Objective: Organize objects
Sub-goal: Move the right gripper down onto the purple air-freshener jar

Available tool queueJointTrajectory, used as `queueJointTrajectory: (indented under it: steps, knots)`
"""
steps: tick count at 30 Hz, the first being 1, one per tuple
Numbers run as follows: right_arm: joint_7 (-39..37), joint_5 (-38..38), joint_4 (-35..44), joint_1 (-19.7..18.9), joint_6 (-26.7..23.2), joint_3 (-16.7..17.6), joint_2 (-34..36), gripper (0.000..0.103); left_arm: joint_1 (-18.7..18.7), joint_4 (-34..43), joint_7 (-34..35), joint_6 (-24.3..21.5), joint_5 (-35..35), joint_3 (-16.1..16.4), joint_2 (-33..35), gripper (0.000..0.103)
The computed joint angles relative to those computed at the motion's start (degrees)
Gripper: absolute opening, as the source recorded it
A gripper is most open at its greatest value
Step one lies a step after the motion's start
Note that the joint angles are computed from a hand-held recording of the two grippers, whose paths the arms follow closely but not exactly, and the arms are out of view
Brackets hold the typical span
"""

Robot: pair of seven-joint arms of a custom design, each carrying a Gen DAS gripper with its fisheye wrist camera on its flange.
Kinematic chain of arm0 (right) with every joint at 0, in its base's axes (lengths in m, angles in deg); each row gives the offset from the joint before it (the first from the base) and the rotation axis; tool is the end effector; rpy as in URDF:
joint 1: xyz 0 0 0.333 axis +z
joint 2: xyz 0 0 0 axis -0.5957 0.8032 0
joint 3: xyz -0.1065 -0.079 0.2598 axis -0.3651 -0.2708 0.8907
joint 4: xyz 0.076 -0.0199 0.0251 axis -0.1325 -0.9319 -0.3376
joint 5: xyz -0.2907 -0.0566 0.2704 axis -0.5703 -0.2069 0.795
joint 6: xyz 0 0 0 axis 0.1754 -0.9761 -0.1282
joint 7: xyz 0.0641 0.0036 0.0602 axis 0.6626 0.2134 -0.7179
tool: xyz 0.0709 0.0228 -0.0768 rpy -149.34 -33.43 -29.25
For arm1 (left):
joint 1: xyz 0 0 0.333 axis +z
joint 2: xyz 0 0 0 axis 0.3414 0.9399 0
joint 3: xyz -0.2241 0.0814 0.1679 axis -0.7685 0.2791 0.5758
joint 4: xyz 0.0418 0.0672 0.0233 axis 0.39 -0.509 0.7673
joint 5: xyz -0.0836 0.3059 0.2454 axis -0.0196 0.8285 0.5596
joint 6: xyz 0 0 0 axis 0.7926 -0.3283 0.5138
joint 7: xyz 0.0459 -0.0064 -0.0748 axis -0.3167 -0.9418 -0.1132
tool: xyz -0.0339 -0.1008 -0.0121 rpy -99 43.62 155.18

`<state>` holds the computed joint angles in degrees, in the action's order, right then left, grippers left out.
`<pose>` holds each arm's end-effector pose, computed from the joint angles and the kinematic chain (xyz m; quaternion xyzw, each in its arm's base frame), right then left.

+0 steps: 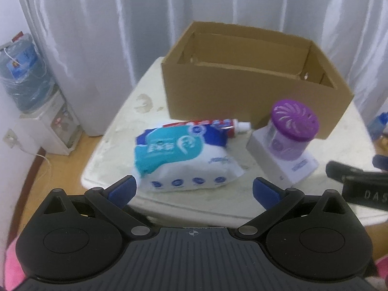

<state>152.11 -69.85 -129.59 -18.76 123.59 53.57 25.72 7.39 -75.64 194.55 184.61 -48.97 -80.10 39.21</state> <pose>0.5428 0.2156 0.4652 -0.4052 0.8374 -0.3140 0.1898 0.4852 -0.2005 0.5047 -0.4251 0.8459 -0.2808 0.1579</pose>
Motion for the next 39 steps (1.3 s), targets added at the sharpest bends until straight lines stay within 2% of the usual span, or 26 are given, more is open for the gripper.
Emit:
queueJointTrajectory:
  steps: [4, 10, 14, 17, 20, 25, 30, 32, 34, 37, 39]
  knots:
    - [3.8, -7.8, -4.3, -1.5, 5.0, -0.4, -3.5, 0.103, -2.7, -0.8, 4.3, 1.5, -7.3, 1.6, -0.4, 0.103]
    - [10.6, -22.1, -9.0, -5.6, 14.6, -0.2, -7.2, 0.103, -5.1, -2.6, 10.1, 4.9, -12.4, 1.6, -0.9, 0.103]
    - [13.2, -25.4, -9.1, -7.5, 18.7, -0.6, -7.6, 0.103, -7.8, -2.7, 16.8, 5.8, -19.4, 3.1, -0.5, 0.103]
    - [14.6, -26.8, -8.9, -8.5, 19.7, -0.6, -7.9, 0.103, -10.4, -2.5, 24.7, 6.4, -28.8, 4.7, -0.2, 0.103]
    - [16.6, -28.1, -9.3, -9.6, 23.2, -1.1, -8.4, 0.103, -10.7, -1.7, 30.0, 6.2, -33.7, 4.2, 0.7, 0.103]
    - [14.8, -23.4, -9.3, -11.4, 31.6, -2.9, -7.0, 0.103, -10.2, -0.1, 34.9, 6.1, -37.1, 2.3, 2.7, 0.103]
    - [13.4, -19.5, -8.9, -13.1, 38.8, -3.5, -4.6, 0.103, -9.3, 1.1, 35.9, 6.4, -36.4, 0.1, 4.9, 0.103]
    - [12.2, -18.4, -8.2, -13.3, 41.0, -3.7, -3.4, 0.100, -9.2, 1.6, 36.7, 6.8, -36.0, -0.4, 6.0, 0.102]
    - [8.4, -14.4, -7.1, -13.1, 42.8, -4.2, -1.5, 0.098, -9.1, 1.9, 37.1, 8.1, -35.0, -1.1, 7.0, 0.100]
    - [2.7, -7.6, -6.3, -12.6, 46.0, -5.0, 0.8, 0.088, -9.1, 2.2, 38.2, 10.1, -34.1, -1.9, 8.1, 0.096]
    - [-1.7, -2.8, -5.6, -12.0, 47.2, -5.4, 2.3, 0.085, -9.2, 2.2, 38.9, 10.8, -33.9, -2.1, 8.5, 0.094]
